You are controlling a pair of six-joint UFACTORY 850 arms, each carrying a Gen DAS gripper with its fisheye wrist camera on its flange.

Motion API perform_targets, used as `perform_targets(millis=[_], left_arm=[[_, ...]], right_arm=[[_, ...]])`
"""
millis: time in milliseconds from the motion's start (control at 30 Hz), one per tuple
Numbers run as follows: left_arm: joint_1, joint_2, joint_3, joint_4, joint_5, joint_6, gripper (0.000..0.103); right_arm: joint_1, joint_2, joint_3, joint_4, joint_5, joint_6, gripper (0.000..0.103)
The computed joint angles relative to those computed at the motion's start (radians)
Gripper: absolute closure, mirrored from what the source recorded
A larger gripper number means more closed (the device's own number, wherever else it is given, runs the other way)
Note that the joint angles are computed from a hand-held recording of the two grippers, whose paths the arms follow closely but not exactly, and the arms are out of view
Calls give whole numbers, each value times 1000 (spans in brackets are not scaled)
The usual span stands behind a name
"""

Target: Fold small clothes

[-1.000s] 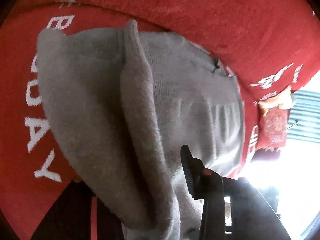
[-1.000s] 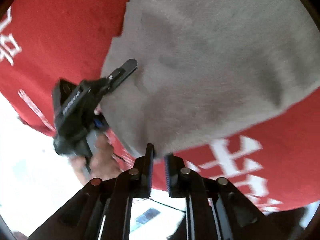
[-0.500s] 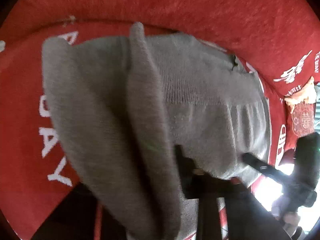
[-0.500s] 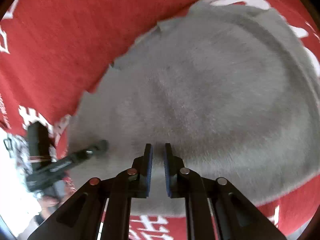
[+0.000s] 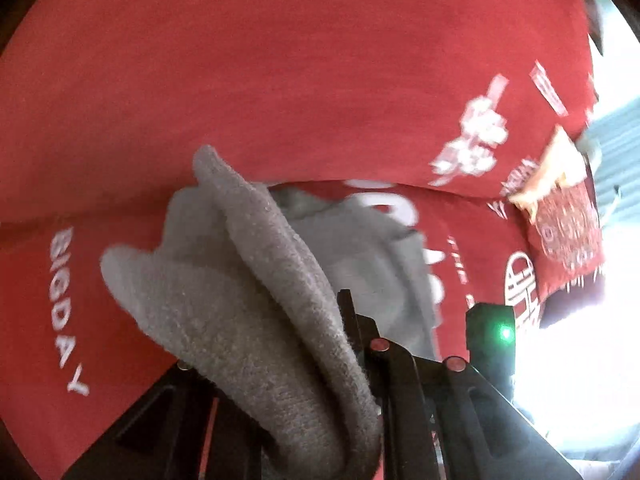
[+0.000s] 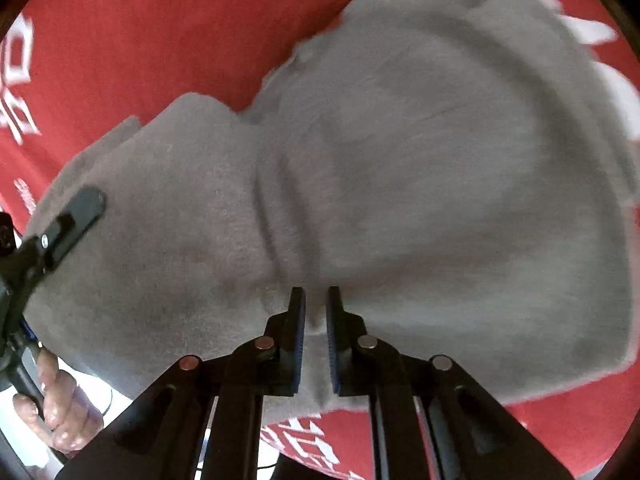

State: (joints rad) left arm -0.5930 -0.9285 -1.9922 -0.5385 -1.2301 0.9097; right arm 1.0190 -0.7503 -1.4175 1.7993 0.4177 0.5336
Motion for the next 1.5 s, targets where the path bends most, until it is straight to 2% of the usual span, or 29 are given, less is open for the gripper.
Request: perform_targets(millis=[200, 267, 333, 400, 433, 500, 533, 633, 733, 767, 800, 833, 867, 900, 1000, 1033, 1100, 1167, 1233, 1300, 1367, 1400, 1433, 1467, 1500], left_arm=[[-161, 83, 159, 81, 121, 20, 85], [-216, 75, 207, 165, 187, -40, 85], [-251, 55, 231, 237, 210, -88, 85], [-265, 72, 270, 261, 249, -102, 83], [-267, 90, 294, 255, 264, -92, 78], [-260, 116, 310, 195, 237, -37, 55], [-260, 142, 333, 159, 241, 3, 52], [-267, 211, 392, 105, 271, 107, 51], [-249, 232, 388, 24, 229, 151, 51], [-239, 237, 384, 2, 227, 159, 51], [-230, 234, 369, -15, 231, 157, 50], [-214, 232, 355, -30, 246, 150, 47], [-200, 229, 345, -35, 266, 134, 38], [-185, 222, 333, -34, 301, 109, 34], [-161, 168, 274, 44, 345, 14, 34], [-156, 138, 245, 113, 351, -61, 34], [-147, 96, 213, 204, 353, -158, 34], [-139, 86, 228, 257, 365, -198, 34], [-132, 95, 265, 298, 386, -211, 34], [-126, 97, 286, 326, 381, -219, 34], [-120, 103, 306, 338, 384, -209, 34], [-119, 104, 312, 339, 386, -203, 34], [-115, 108, 318, 334, 387, -191, 34], [-112, 108, 317, 330, 382, -182, 34], [-107, 104, 308, 324, 369, -171, 34]], right_arm=[[136, 118, 177, -57, 200, 301, 89], [163, 121, 214, -115, 226, 432, 88], [185, 106, 240, -193, 240, 598, 87], [203, 80, 250, -276, 265, 761, 87], [206, 69, 250, -293, 274, 796, 87], [213, 55, 244, -305, 289, 822, 87], [217, 46, 242, -320, 303, 852, 87], [204, 37, 263, -378, 320, 925, 87], [222, 56, 289, -345, 362, 925, 83], [228, 61, 297, -329, 379, 927, 81], [233, 63, 304, -319, 395, 935, 73], [240, 65, 315, -311, 419, 955, 69], [251, 59, 316, -304, 441, 971, 64], [261, 57, 323, -300, 474, 996, 64], [290, 47, 334, -257, 562, 1039, 61], [301, 40, 330, -240, 586, 1049, 57], [324, 23, 324, -205, 648, 1090, 40], [348, -3, 310, -168, 744, 1152, 31], [363, -32, 294, -144, 818, 1202, 30], [353, 16, 349, -184, 794, 1197, 30], [326, 67, 405, -283, 692, 1162, 30], [302, 105, 434, -344, 615, 1121, 31], [278, 131, 447, -387, 544, 1073, 35], [246, 165, 458, -425, 440, 989, 68], [219, 185, 458, -451, 358, 923, 90]])
